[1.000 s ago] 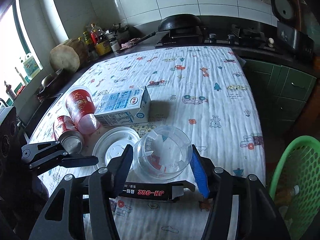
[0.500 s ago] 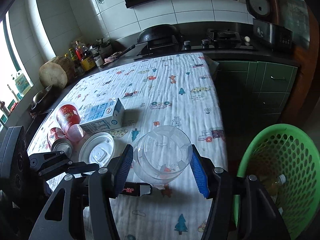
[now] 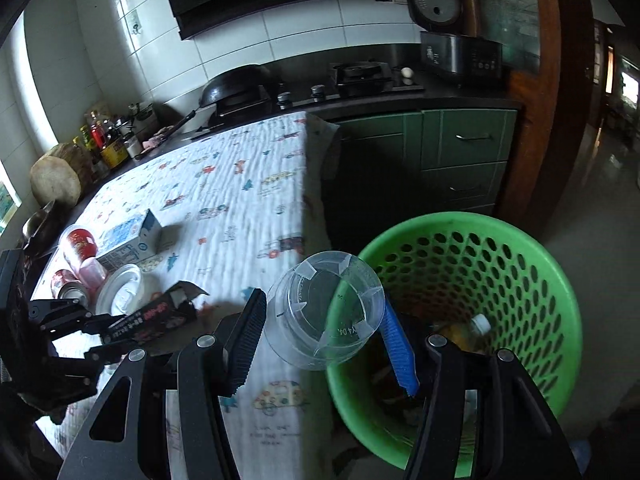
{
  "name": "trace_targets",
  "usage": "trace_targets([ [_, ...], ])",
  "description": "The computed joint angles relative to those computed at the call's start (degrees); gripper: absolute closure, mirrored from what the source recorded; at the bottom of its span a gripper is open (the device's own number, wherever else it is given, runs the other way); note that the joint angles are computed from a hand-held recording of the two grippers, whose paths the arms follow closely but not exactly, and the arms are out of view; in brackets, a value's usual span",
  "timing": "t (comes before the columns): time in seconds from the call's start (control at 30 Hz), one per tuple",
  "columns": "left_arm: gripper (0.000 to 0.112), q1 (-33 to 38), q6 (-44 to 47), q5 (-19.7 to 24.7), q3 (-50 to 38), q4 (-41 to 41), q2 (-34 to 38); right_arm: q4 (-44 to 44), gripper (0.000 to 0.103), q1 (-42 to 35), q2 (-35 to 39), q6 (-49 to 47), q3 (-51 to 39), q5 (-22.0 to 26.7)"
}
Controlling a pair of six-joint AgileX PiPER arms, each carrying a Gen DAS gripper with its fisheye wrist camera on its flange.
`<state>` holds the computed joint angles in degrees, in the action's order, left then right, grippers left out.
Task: Collect trash
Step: 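Drop the clear cup into the green basket with the right gripper, then the black box with the left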
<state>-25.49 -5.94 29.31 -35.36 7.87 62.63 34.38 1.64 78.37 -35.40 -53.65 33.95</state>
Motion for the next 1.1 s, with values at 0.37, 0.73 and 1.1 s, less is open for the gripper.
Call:
trace_targets([
  [0.37,0.093,-1.2,-3.5,0.2,-0.2,-0.2,-0.7,-9.6,0.048,-10.6,7.7,6.4,0.8,-4.2],
  [0.73,0.093,-2.9,-4.6,3.0,-3.1,-1.5,-3.7,-6.6,0.047,-14.3,9.8,2.7,1.3,-5.0],
  [1.1,0.093,-8.5,-9.4,3.3,-10.3,0.2,-0.9,-1.4,0.040,-16.3,7.3,-3.5,2.5,-4.3],
])
